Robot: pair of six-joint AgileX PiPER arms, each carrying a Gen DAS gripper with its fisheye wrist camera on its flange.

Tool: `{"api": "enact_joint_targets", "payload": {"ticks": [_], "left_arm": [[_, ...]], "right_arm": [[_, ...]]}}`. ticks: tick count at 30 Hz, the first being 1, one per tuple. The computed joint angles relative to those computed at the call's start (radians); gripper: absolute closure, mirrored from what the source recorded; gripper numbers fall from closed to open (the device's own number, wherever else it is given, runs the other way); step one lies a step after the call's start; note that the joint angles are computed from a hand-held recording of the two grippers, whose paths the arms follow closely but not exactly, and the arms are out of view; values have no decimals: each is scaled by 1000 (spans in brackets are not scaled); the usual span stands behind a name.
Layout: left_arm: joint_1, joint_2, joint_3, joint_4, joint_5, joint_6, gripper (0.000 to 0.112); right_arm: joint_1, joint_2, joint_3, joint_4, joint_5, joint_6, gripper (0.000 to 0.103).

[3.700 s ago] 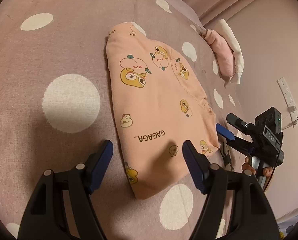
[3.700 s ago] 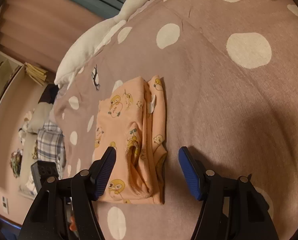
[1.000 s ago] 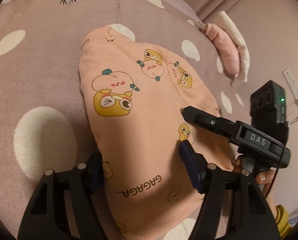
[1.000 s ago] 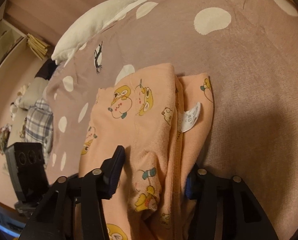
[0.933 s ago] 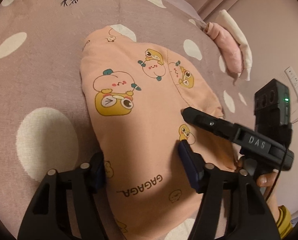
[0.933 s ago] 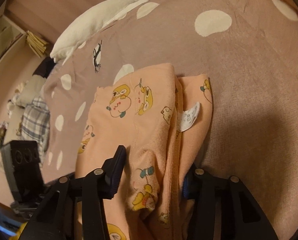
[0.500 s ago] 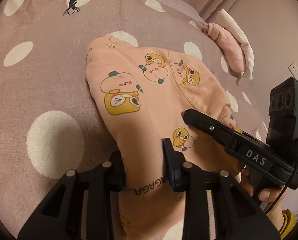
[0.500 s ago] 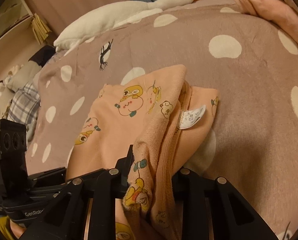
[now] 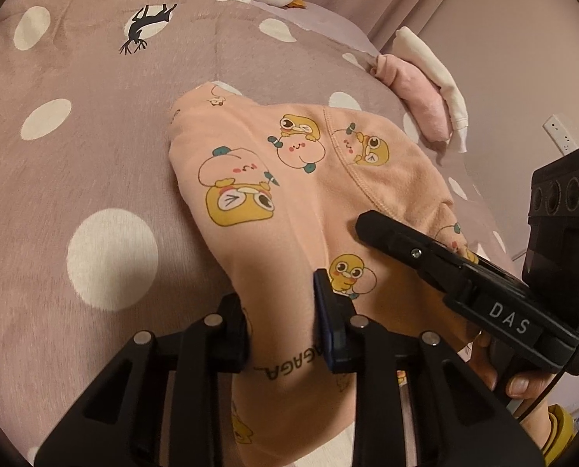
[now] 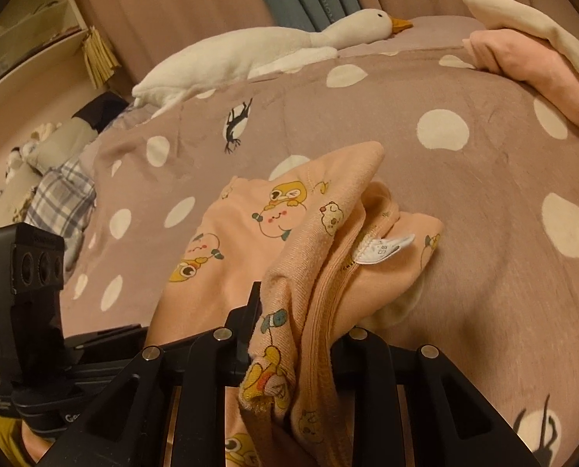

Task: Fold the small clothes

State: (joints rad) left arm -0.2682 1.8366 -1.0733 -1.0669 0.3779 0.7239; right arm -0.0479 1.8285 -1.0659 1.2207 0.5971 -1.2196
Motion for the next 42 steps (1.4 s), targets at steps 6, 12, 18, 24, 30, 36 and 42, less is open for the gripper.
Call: {"api": "enact_joint_targets", "payload": {"ticks": [6,12,18,24,30,36,42], "left_arm": [[-27,-59,75,-44,-14,29,85],[-48,-126,135,-44,-28,23,85],[-68,-195,191,-14,-50,-8,85],[-80,-269,254,-17,-63,-14,85],[-103,-326,287,60,-79,-100,85],[-109,-350,301,87,-82,-128,85],[-122,-373,312,122,-90,-167,85]], "right_arm": [[-5,-60,57,-9,9,-4,77],[-9,-130,122,-1,14,-21,77],[-6,-196,169,-21,21,-8,77],[3,-266,216,-37,19,7,77],[-1,-311,249,-37,27,7,77],[-8,-337,265,-44,36,11,77],[-15,-345,268,-43,42,6,77]]}}
